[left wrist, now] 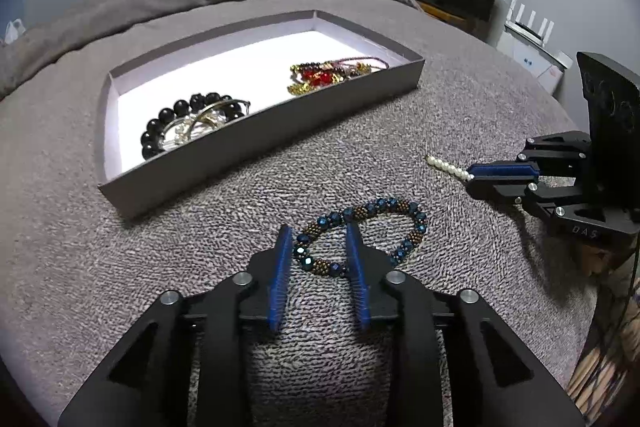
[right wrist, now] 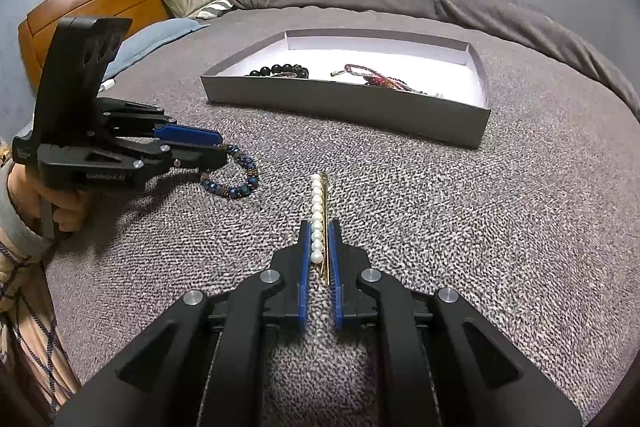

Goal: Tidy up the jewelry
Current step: 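Carry the pearl pin and blue bead bracelet into the tray and open both tools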

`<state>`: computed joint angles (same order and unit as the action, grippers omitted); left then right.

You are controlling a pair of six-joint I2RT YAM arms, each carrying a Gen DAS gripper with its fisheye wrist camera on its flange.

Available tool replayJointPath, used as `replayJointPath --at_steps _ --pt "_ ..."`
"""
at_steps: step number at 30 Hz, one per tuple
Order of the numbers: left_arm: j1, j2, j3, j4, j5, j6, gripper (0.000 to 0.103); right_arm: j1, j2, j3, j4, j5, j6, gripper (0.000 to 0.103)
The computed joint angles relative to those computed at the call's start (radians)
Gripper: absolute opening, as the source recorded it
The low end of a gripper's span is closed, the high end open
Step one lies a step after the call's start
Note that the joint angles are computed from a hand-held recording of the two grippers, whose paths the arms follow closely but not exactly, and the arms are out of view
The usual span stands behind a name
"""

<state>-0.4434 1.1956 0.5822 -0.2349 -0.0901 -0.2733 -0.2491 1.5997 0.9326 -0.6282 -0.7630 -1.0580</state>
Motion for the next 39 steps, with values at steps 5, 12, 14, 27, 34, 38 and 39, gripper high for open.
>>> replayJointPath --at_steps 5,12,14,27,34,38,39 --pt "0.030 0.026 0.002 0.010 0.044 -0.004 0.033 0.033 0.010 0.009 0.022 0.023 0.047 0.015" --pt "-0.017 0.038 0.026 -0.018 -0.003 0.022 0.010 0.047 0.006 0.001 0.036 0.036 0.062 0.008" --pt "-0.033 0.029 0.027 -0.021 -0.022 0.025 0.008 0.048 -0.002 -0.006 0.046 0.030 0.065 0.008" --pt "0.023 -0.240 -0.007 0.051 0.033 -0.012 0.008 0.000 -0.038 0.033 0.074 -0.105 0.185 0.008" --pt "0.095 -0.239 0.035 0.069 0.058 -0.018 0.008 0.009 -0.041 0.065 0.122 -0.148 0.300 0.008" --pt "0.141 -0.231 0.053 0.087 0.085 -0.019 0.008 0.025 -0.029 0.093 0.173 -0.164 0.389 0.008" --pt "0.144 -0.231 0.056 0.092 0.080 -0.017 0.008 0.029 -0.024 0.098 0.178 -0.165 0.400 0.008"
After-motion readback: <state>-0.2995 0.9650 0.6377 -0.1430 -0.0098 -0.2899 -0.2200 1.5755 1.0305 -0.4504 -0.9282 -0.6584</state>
